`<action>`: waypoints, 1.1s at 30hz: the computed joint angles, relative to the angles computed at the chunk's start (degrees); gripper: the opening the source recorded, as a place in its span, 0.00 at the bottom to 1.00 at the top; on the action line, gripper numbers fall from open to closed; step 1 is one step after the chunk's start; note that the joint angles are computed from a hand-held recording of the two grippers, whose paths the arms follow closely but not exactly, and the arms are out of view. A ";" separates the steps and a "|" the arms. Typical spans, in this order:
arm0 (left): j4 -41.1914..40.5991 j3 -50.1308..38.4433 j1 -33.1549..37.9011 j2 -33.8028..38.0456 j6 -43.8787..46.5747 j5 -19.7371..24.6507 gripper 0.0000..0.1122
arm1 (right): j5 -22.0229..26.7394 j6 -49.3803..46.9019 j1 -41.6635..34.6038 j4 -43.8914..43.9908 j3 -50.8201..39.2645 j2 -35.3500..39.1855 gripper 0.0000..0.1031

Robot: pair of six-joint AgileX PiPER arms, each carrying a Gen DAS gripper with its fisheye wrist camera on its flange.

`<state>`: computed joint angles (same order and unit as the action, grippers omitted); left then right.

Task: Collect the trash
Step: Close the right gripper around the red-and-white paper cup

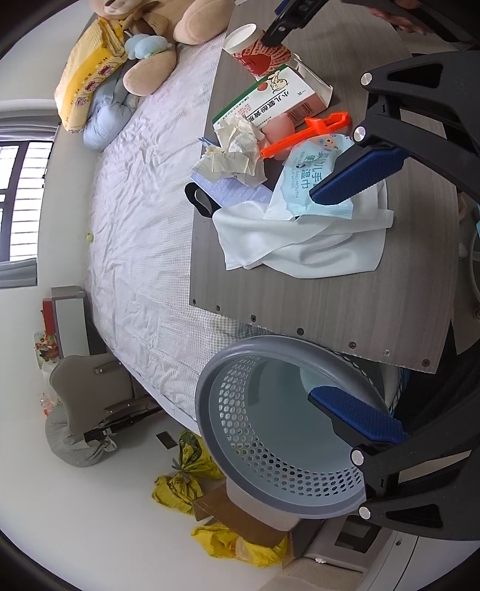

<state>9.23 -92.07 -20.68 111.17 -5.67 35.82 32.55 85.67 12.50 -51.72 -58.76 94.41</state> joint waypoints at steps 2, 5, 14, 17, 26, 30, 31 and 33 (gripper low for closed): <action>0.35 0.45 -0.06 -0.27 -0.70 -0.67 0.86 | -0.97 -1.14 -1.42 0.46 -1.25 1.53 0.92; -0.55 -0.71 0.47 0.39 -0.01 -1.22 0.86 | -1.79 -2.75 -2.75 1.40 -2.78 3.14 0.92; -0.80 -1.91 0.28 1.72 0.24 0.32 0.86 | -3.02 -2.44 -3.76 -0.55 -4.61 6.29 0.91; -0.71 -1.50 0.05 1.94 0.29 0.62 0.86 | -3.79 -1.88 -3.85 -0.98 -4.49 6.28 0.79; 1.65 -1.19 -1.03 1.75 -1.82 1.03 0.86 | -5.49 1.43 -3.90 -4.92 -2.07 3.58 0.58; 2.32 -3.05 -2.31 2.57 -2.00 1.68 0.86 | -5.02 3.25 -3.17 -6.38 1.15 -0.38 0.58; 2.49 -3.93 -2.82 3.02 -2.09 1.93 0.86 | -4.78 3.69 -2.80 -6.72 2.11 -1.47 0.58; 2.06 -6.25 -3.84 4.20 -1.60 2.46 0.86 | -4.44 4.21 -2.01 -6.97 3.99 -3.42 0.58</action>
